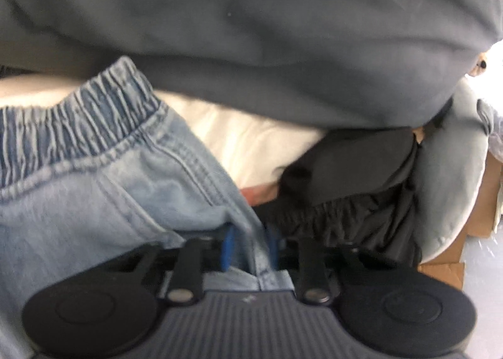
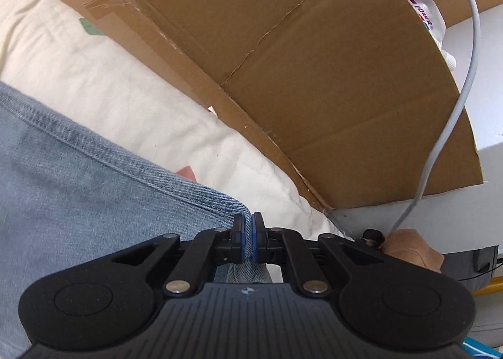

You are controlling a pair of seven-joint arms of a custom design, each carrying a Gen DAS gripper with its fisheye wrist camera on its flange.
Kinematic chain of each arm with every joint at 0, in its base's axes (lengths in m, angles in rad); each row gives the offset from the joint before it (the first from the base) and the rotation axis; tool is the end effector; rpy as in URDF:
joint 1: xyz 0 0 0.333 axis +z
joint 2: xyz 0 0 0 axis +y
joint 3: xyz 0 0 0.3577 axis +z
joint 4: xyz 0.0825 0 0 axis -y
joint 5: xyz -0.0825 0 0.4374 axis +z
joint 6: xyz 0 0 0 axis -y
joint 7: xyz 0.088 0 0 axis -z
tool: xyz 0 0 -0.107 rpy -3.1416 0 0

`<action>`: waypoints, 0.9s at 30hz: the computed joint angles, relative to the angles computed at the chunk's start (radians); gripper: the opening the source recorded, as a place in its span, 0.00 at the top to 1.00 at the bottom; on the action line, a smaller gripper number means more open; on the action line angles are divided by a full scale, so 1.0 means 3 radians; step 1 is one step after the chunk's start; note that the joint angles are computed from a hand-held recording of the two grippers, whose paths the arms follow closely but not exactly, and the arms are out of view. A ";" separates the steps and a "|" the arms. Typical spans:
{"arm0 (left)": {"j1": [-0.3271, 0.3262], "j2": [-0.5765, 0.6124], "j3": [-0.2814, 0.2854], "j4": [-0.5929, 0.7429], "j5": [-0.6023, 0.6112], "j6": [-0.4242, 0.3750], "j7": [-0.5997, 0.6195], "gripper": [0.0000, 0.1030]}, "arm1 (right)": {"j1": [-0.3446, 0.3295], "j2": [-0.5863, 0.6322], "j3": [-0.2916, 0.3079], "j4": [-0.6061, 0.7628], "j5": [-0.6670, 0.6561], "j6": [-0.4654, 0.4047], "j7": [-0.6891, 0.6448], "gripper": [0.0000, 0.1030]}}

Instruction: Fold clothes

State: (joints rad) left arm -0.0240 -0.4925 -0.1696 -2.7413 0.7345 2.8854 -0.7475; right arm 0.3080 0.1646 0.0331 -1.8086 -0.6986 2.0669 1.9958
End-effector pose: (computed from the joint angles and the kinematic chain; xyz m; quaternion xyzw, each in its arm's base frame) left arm 0.4072 -0.1186 0.4258 -0.9316 0.0518 -0.3503 0.0824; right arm 0.6498 0.1938 0.4898 0.7450 -0.5912 0.2987 0.0789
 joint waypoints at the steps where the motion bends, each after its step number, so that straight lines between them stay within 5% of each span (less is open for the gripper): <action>1: 0.0026 -0.0005 -0.0017 -0.0011 0.0030 0.0011 -0.0014 0.89 | 0.0001 0.0002 -0.0004 -0.0007 -0.0017 0.0019 0.0035 0.98; 15: 0.0291 0.0146 -0.0236 0.0095 0.0645 -0.0131 -0.0637 0.94 | 0.0036 0.0334 -0.0119 0.0130 -0.0193 0.0389 0.0458 0.96; 21: -0.0137 -0.0046 0.0084 0.0085 0.0160 -0.0441 0.0046 0.92 | -0.0001 0.0069 -0.0096 -0.0099 -0.0176 0.0908 0.0751 0.84; 27: -0.0328 -0.0425 -0.0025 0.0054 0.0021 -0.0785 0.0433 0.81 | -0.0138 -0.0407 -0.0036 -0.0700 0.0165 0.1425 0.0902 0.69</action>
State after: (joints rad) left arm -0.1225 -0.6200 -0.1771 -2.7251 0.7410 2.6500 -0.6175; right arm 0.2664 0.0423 0.0222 -2.0186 -0.6491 2.4945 2.2665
